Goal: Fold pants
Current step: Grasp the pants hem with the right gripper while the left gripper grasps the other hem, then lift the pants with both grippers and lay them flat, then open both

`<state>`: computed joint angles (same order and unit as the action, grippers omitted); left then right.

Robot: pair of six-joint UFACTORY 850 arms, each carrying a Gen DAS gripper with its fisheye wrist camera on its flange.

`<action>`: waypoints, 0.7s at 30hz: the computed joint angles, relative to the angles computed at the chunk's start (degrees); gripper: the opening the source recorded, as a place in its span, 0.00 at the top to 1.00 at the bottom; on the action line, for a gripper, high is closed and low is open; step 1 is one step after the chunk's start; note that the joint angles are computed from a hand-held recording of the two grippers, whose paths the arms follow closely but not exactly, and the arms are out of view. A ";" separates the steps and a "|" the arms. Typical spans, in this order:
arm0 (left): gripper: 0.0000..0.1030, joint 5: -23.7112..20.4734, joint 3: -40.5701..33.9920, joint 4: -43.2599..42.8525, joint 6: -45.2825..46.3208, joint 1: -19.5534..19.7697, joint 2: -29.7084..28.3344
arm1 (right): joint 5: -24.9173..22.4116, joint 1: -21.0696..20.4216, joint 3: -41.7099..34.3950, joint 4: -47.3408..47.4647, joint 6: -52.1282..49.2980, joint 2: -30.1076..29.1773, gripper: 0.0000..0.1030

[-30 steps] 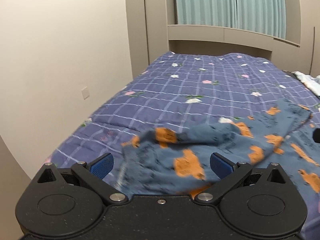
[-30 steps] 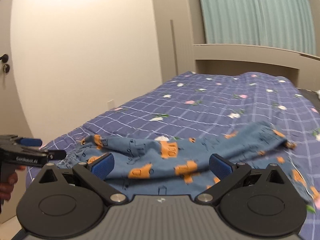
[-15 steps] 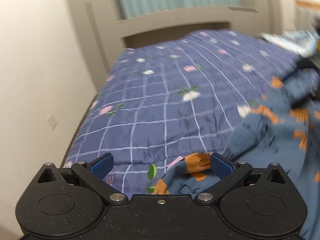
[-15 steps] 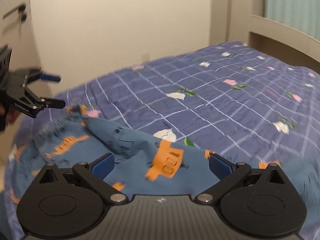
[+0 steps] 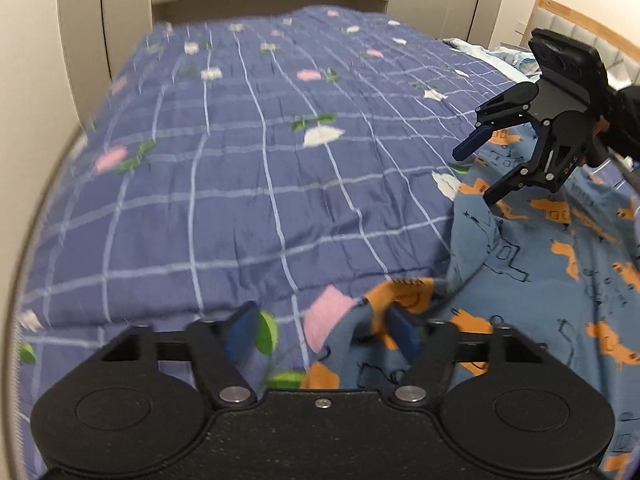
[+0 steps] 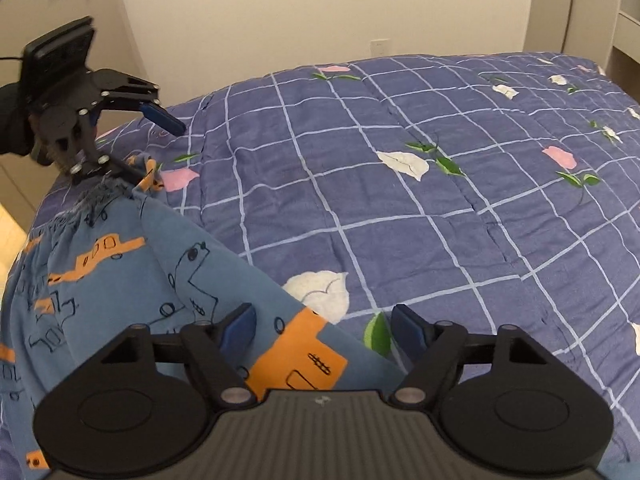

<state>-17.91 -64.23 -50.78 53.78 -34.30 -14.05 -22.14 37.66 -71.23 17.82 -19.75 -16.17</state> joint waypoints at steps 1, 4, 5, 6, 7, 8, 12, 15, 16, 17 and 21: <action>0.54 -2.30 -0.52 -0.39 -0.76 0.59 -0.41 | -0.99 -0.33 -0.14 0.65 -0.73 -0.10 0.27; 0.76 -7.38 -1.39 -2.94 -1.08 1.48 -1.00 | -3.29 -0.78 -0.88 2.24 -2.68 -0.96 0.36; 0.85 -7.62 -1.71 -0.83 -3.82 1.18 -1.19 | -3.57 -0.68 -0.95 1.91 -2.49 -1.11 0.39; 0.90 -7.39 -2.00 3.14 -8.47 0.63 -1.19 | -3.54 -0.53 -0.90 1.43 -2.14 -1.17 0.41; 0.95 -6.86 -1.94 5.54 -11.51 0.07 -1.01 | -3.30 -0.34 -0.90 0.69 -1.51 -1.25 0.48; 0.97 -6.38 -2.06 6.87 -13.35 -0.44 -0.97 | -3.29 -0.25 -0.90 0.78 -1.51 -1.25 0.60; 0.99 -3.16 -2.03 21.21 -29.17 -3.04 0.56 | -2.84 0.96 -0.64 -3.13 2.11 -0.69 0.87; 0.99 -0.93 -1.47 33.52 -42.67 -4.39 2.53 | -2.31 2.73 -0.96 -14.62 12.75 -0.31 0.98; 0.99 -0.42 -1.31 37.41 -47.11 -4.65 3.18 | -2.20 3.09 -1.00 -17.01 15.01 -0.06 0.98; 0.99 -0.14 -1.38 41.94 -52.03 -4.99 3.58 | -2.24 3.46 -1.14 -19.84 17.51 0.08 0.98; 0.99 1.93 -0.49 57.01 -67.01 -5.60 5.88 | -2.21 4.81 -2.63 -34.10 31.92 -0.14 0.98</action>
<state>-15.99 -64.72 6.23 -13.23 -39.89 -8.17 -24.34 42.48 -73.86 -16.28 12.17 -16.31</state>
